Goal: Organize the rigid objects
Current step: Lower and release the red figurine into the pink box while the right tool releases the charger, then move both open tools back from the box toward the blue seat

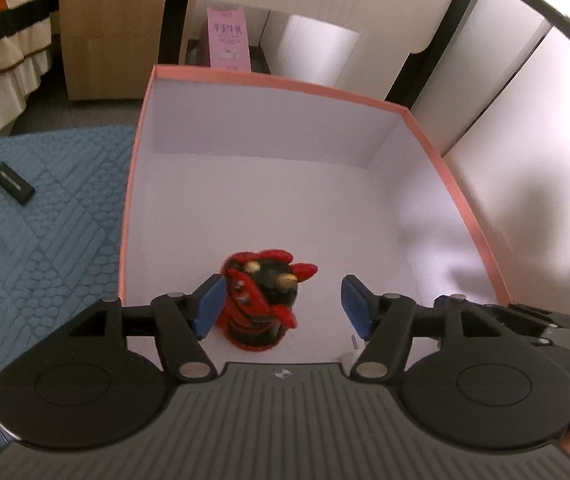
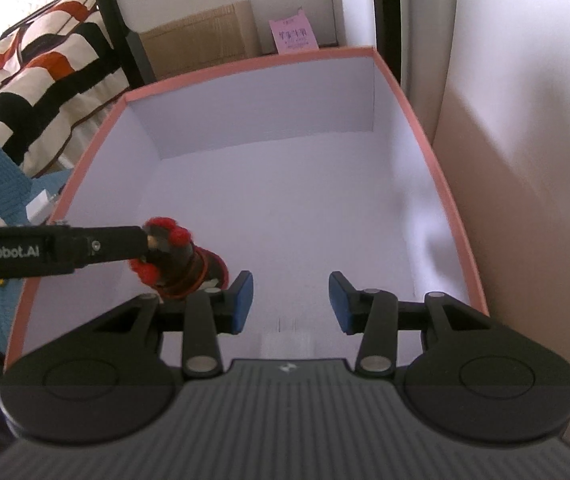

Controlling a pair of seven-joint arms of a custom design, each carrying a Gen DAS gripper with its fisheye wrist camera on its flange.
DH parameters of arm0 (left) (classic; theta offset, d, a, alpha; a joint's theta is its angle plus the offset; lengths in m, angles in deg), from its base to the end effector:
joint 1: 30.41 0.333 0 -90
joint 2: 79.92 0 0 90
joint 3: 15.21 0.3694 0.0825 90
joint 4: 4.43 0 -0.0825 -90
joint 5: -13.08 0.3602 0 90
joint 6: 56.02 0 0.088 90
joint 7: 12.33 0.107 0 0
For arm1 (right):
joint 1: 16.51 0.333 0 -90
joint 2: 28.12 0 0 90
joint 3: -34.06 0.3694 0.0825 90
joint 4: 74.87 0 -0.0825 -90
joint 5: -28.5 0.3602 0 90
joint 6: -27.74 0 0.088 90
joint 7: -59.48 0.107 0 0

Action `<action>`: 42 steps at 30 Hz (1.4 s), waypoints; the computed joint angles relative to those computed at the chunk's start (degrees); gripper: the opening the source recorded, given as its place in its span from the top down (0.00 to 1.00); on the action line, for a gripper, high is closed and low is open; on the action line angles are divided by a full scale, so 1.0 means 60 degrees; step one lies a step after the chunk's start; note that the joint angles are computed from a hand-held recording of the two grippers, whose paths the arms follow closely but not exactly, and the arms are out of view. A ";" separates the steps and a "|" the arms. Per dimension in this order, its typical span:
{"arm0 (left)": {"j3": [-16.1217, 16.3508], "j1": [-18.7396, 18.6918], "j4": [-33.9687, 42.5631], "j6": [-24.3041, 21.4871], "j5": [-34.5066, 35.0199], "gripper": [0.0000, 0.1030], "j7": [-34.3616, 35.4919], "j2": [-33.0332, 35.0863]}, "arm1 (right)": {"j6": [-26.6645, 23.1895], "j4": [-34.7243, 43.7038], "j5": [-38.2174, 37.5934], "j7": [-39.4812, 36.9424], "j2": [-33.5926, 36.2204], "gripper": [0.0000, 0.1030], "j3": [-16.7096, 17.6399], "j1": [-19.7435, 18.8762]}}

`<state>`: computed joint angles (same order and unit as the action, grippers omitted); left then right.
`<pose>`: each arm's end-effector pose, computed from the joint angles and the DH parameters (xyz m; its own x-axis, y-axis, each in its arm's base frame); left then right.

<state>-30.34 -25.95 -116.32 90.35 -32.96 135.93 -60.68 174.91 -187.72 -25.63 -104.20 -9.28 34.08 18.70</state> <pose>0.6281 -0.0928 0.4022 -0.5711 -0.7662 0.2946 -0.7652 0.3668 -0.5291 0.5073 0.3741 0.3934 -0.4158 -0.8921 -0.1769 -0.6892 0.4360 -0.5787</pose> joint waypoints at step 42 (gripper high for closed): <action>0.2354 0.1810 0.0373 -0.2478 -0.4175 0.32 0.3706 -0.2315 | -0.3260 0.4487 -0.2188 -0.0529 0.0955 0.56 0.0395 0.1980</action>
